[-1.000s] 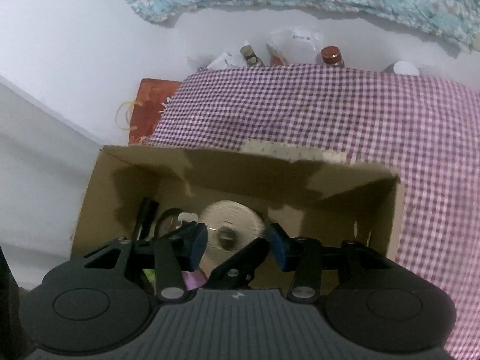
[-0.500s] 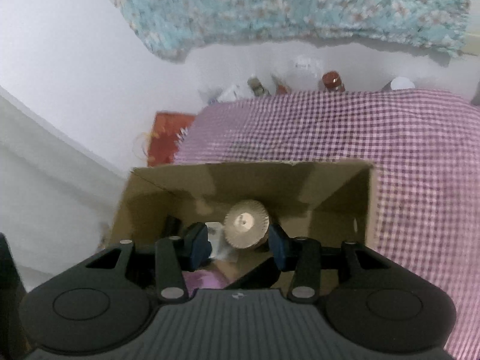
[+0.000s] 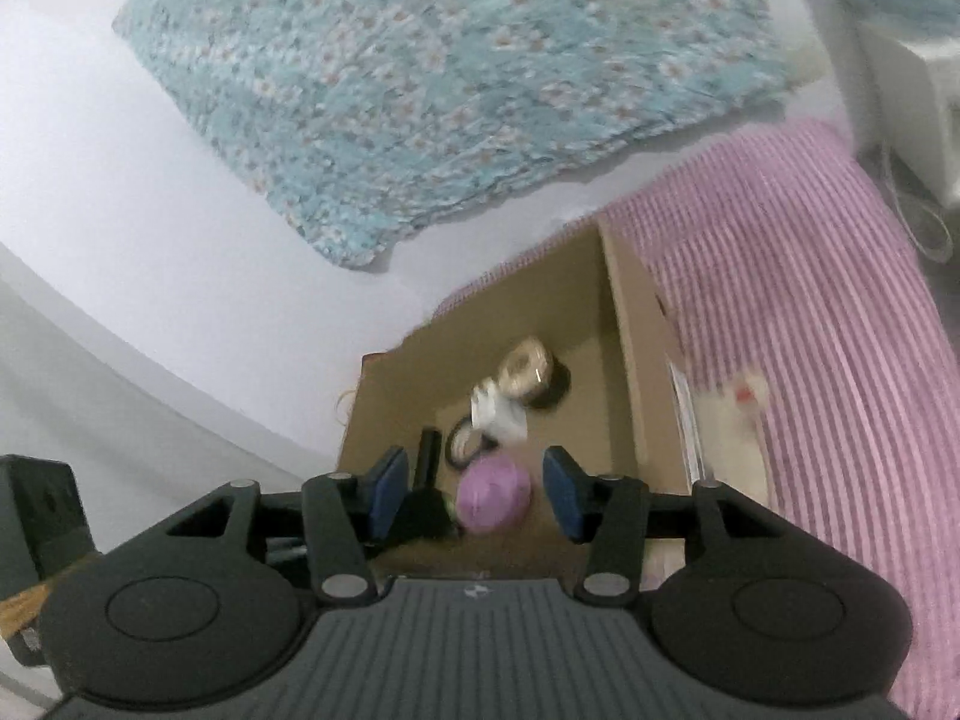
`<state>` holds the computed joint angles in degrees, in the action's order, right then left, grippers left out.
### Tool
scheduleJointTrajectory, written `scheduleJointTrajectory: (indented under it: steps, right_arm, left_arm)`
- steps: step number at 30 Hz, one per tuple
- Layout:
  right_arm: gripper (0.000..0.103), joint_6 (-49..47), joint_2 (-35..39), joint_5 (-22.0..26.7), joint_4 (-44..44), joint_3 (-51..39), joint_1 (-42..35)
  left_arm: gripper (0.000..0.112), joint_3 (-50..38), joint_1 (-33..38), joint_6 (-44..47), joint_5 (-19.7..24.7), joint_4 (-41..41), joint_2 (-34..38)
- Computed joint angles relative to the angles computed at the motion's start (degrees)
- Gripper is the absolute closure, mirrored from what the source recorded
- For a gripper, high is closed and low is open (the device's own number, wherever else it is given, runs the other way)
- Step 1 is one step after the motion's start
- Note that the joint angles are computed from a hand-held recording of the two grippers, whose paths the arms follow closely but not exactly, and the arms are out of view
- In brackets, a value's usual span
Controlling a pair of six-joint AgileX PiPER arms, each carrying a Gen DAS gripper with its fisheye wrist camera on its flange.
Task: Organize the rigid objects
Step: 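Carry the gold-lidded jar into the box and open the right gripper, then grasp the green dropper bottle by its neck with the right gripper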
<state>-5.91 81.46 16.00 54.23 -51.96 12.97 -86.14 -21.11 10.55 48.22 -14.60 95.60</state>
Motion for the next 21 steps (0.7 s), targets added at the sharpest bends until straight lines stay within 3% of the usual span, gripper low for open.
scheduleJointTrajectory:
  steps: [6,10,14,21]
  right_arm:
    - [0.05,-2.9,-5.9,-7.1,10.7,10.0,5.8]
    - [0.049,12.8,-6.6,-9.2,-3.8,10.2,10.4]
    - [0.049,22.6,-3.9,-8.4,-13.6,8.1,13.5]
    - [0.049,19.7,4.9,-5.3,-12.2,0.3,16.8]
  left_arm:
    - [0.035,11.8,3.2,7.1,-1.2,-3.3,-8.9]
    - [0.035,20.5,6.0,11.8,-3.3,-3.9,-14.9]
    - [0.035,27.7,8.2,12.5,-6.8,-1.6,-18.6]
    - [0.035,33.2,9.8,13.2,-13.6,0.5,-19.3]
